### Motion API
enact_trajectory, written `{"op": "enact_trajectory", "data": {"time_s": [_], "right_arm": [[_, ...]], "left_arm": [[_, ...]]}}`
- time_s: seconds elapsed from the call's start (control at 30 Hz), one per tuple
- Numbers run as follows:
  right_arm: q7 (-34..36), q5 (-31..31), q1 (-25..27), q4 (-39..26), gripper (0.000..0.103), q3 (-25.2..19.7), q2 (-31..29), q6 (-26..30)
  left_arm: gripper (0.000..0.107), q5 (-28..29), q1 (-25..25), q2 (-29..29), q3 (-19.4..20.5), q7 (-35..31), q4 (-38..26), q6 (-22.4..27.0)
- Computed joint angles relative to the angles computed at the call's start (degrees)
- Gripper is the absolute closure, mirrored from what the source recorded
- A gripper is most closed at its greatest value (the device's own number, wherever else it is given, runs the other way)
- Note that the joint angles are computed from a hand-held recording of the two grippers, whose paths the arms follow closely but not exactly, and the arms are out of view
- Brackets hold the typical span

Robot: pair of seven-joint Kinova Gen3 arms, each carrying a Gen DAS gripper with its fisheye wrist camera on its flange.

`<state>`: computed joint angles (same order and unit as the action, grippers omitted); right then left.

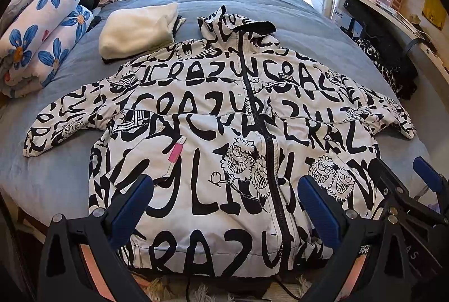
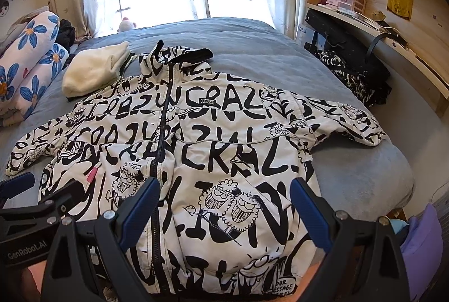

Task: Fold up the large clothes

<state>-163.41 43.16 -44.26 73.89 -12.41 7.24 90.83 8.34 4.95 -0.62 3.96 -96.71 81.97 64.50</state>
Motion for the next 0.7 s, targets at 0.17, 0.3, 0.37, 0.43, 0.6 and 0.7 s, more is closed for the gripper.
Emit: {"op": "enact_trajectory", "data": {"time_s": [0.17,0.3,0.37,0.43,0.6,0.7], "right_arm": [[-0.08,-0.68,0.47,0.47,0.009,-0.03,-0.47,-1.05],[-0.44,-1.02,0.96,1.14,0.009,-0.22,-0.97,-2.02],[-0.64,-1.02,1.12,1.35,0.009,-0.37,-1.16,-2.31],[-0.56,-0.92,1.17,1.21,0.009,-0.48,-1.03,-2.05],[-0.55,-1.18,1.33,1.34,0.009,-0.53,-1.05,-2.14],[-0.49,-1.55,1.52,1.52,0.009,-0.52,-1.16,-2.38]], "left_arm": [[0.006,-0.73,0.51,0.36,0.4,1.12,-0.55,0.2],[0.006,-0.68,0.47,0.22,0.22,0.96,-0.36,0.28],[0.006,-0.96,0.67,0.28,0.39,1.28,0.13,-0.14],[0.006,-1.01,0.79,0.43,0.48,1.42,0.29,-0.05],[0.006,-1.85,1.2,0.99,0.77,2.11,-0.28,0.81],[0.006,-3.96,2.15,1.78,1.46,4.03,-1.88,1.65]]}}
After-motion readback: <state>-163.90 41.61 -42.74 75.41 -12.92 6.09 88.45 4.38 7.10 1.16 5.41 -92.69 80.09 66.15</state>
